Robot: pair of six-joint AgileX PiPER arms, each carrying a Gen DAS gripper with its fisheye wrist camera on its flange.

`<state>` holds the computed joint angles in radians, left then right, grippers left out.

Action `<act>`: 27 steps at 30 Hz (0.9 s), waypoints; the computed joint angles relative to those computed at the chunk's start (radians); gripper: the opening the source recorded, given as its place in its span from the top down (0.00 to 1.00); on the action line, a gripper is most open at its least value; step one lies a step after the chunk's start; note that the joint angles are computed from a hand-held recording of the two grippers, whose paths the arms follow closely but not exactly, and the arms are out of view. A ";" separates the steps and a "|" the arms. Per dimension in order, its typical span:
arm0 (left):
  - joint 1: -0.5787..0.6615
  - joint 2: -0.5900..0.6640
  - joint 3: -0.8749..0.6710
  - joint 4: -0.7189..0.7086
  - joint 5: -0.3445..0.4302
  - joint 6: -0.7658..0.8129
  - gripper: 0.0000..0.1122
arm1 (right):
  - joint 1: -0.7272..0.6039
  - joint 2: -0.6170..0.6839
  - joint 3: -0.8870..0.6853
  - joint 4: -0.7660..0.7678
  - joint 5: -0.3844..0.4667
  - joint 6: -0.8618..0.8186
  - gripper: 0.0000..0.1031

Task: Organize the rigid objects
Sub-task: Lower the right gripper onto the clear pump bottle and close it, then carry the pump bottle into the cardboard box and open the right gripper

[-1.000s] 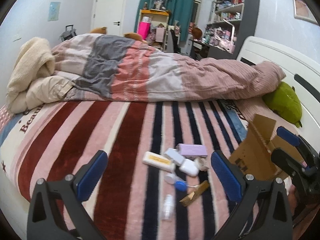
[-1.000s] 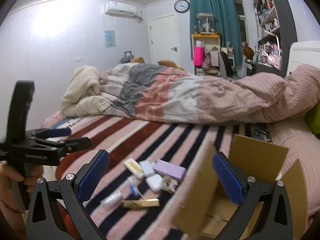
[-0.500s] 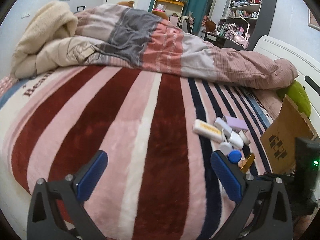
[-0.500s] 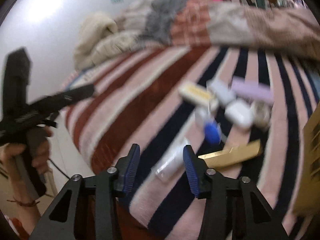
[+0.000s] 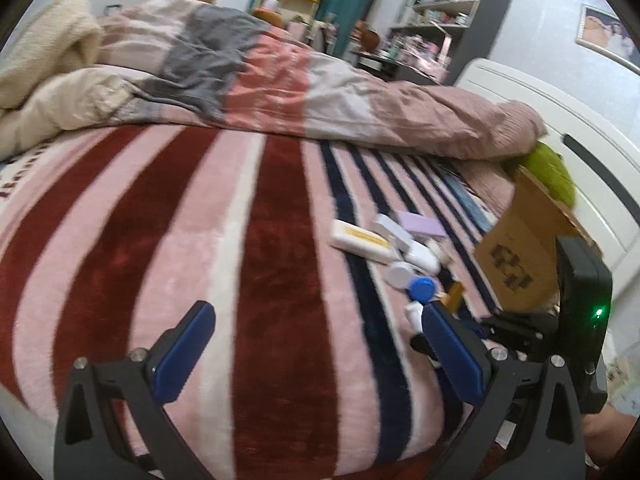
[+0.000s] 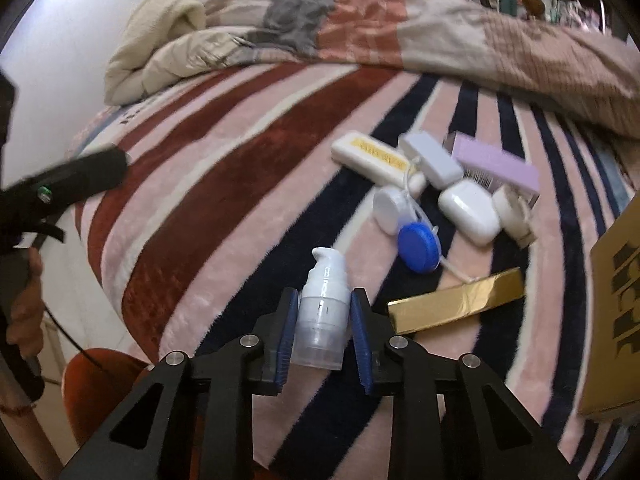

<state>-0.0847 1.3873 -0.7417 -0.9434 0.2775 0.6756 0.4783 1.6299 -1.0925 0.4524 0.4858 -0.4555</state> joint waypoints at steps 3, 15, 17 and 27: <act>0.029 0.026 -0.054 -0.073 0.133 0.109 0.09 | 0.004 -0.037 0.012 0.025 -0.013 -0.045 0.79; -0.050 0.226 -0.496 -0.071 0.520 -0.049 0.74 | -0.179 -0.153 -0.055 0.475 0.180 -0.512 0.79; -0.116 0.258 -0.604 0.011 0.505 -0.147 0.75 | -0.273 -0.140 -0.094 0.544 0.280 -0.576 0.79; -0.362 0.747 -1.513 0.336 0.739 -0.609 0.78 | -0.687 -0.010 -0.384 0.547 0.641 -0.592 0.79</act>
<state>-0.4463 2.1345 -2.2545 -0.6071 1.0169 0.0667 -0.2086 1.6200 -1.4763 0.9991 1.1272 -1.0472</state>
